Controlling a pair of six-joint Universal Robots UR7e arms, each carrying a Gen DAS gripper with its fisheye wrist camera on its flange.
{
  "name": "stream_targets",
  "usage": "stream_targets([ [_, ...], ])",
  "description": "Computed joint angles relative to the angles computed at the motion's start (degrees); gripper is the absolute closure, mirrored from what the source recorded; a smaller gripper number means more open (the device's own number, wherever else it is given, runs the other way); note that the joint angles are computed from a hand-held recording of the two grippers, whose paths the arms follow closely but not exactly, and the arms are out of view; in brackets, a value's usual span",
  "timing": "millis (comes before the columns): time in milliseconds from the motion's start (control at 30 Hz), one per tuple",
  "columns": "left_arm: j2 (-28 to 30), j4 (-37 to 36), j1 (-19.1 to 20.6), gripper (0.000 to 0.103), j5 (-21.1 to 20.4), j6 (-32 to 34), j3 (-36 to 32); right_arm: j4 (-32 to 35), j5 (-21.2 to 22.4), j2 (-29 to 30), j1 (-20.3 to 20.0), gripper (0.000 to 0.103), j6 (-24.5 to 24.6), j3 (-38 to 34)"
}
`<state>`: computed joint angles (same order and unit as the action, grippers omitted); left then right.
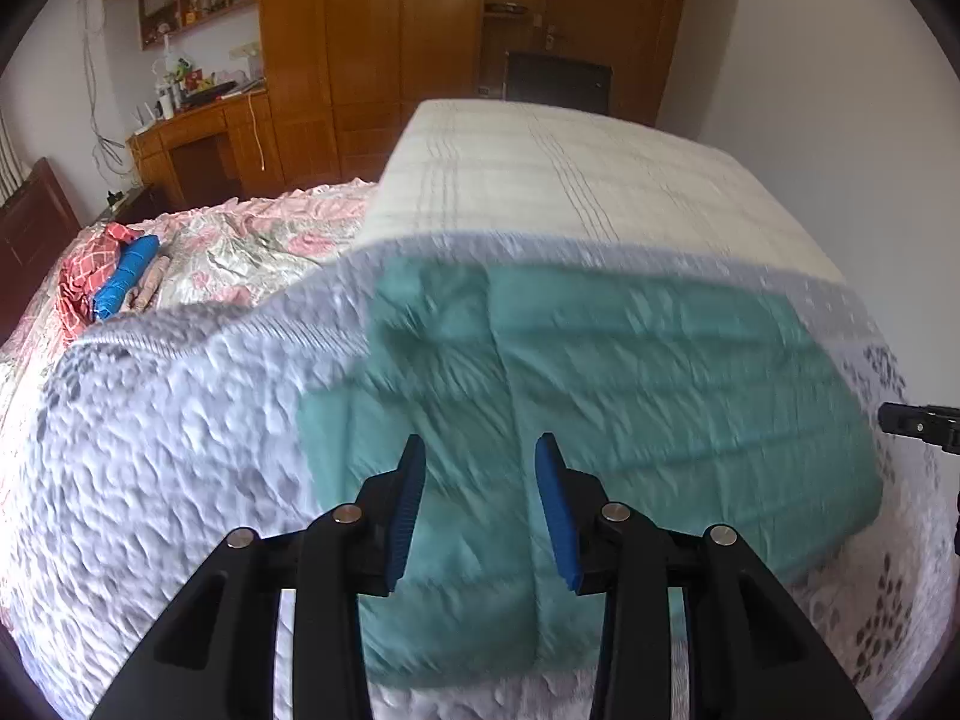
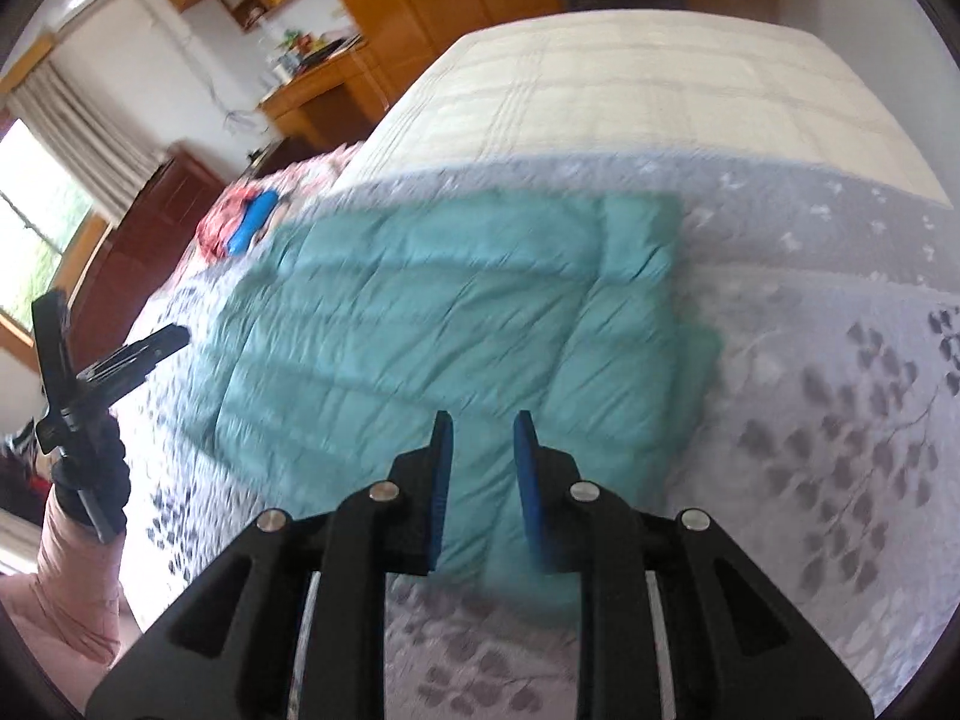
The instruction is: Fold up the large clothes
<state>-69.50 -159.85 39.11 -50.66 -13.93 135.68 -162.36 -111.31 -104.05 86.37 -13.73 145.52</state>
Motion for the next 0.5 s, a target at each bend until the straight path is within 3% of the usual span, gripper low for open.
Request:
stream_targets([
  [133, 1.84, 0.2, 0.75, 0.065, -0.74, -2.63, 1.79, -4.09, -2.08, 3.95, 0.99, 0.082, 0.67, 2.34],
  [400, 6.05, -5.07, 4.14, 0.064, -1.19, -0.23, 4.9, -13.07, -0.97, 12.26, -6.17, 0.089, -0.64, 5.16],
  [500, 7.92, -6.67, 3.95, 0.064, -0.04, -0.15, 5.35, -16.27, -2.37, 15.38, -6.04, 0.09, -1.17, 5.17],
])
